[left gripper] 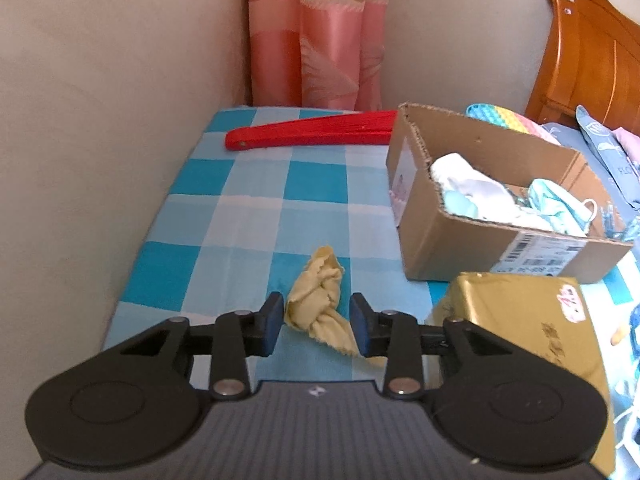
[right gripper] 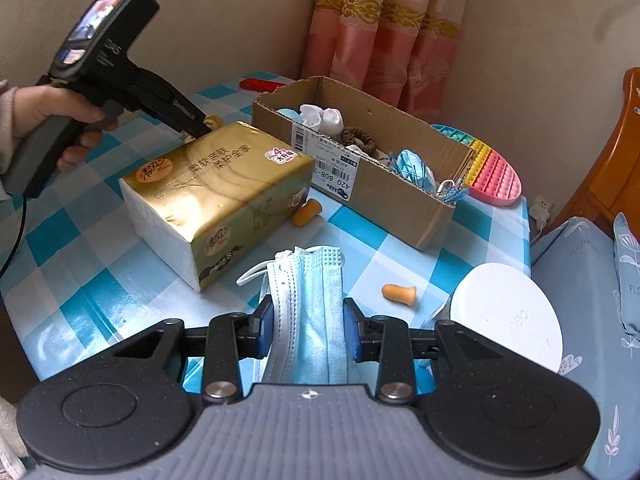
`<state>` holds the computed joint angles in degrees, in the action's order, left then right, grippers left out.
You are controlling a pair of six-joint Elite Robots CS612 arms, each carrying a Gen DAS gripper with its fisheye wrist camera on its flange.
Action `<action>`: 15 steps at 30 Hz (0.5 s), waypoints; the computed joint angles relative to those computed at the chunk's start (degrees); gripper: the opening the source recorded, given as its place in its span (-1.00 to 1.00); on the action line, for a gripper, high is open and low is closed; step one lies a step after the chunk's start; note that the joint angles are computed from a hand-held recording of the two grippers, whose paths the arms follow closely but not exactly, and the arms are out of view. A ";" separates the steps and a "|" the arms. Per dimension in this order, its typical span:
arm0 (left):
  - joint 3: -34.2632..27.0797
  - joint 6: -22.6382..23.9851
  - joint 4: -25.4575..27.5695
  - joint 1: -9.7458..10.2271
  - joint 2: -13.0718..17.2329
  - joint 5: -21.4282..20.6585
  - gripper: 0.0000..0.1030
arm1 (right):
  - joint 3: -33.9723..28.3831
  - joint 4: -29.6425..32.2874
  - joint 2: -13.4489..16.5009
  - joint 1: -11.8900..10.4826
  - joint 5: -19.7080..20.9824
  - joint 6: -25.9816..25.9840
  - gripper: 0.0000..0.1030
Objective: Organize soft objects
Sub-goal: 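Close the left gripper on the crumpled yellow cloth and lift it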
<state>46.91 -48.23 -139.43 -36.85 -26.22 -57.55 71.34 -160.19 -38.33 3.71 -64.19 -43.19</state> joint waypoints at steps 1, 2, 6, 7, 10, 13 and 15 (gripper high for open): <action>-0.47 -0.06 0.16 0.13 0.30 -0.21 -0.32 | -0.11 -0.05 0.06 0.03 -0.14 0.06 -0.24; -0.84 0.05 0.31 0.22 0.54 -0.33 -0.32 | -0.21 -0.18 0.12 0.07 -0.32 0.14 -0.24; -1.39 0.90 0.31 0.38 0.90 -1.06 -0.34 | -0.90 -0.01 0.47 0.19 -0.54 0.41 -0.24; -1.36 1.02 0.19 0.43 0.92 -1.47 -0.36 | -1.09 0.07 0.57 0.23 -0.59 0.41 -0.24; -1.12 1.81 0.07 0.45 0.85 -2.01 -0.51 | -1.52 0.14 0.79 0.30 -0.67 0.54 -0.24; -0.09 2.20 -1.20 0.38 0.35 -2.18 -0.53 | -1.75 0.26 0.89 0.31 -0.66 0.55 -0.24; 0.41 2.58 -1.71 0.27 0.03 -2.00 -0.53 | -1.82 0.15 0.91 0.34 -0.78 0.54 -0.24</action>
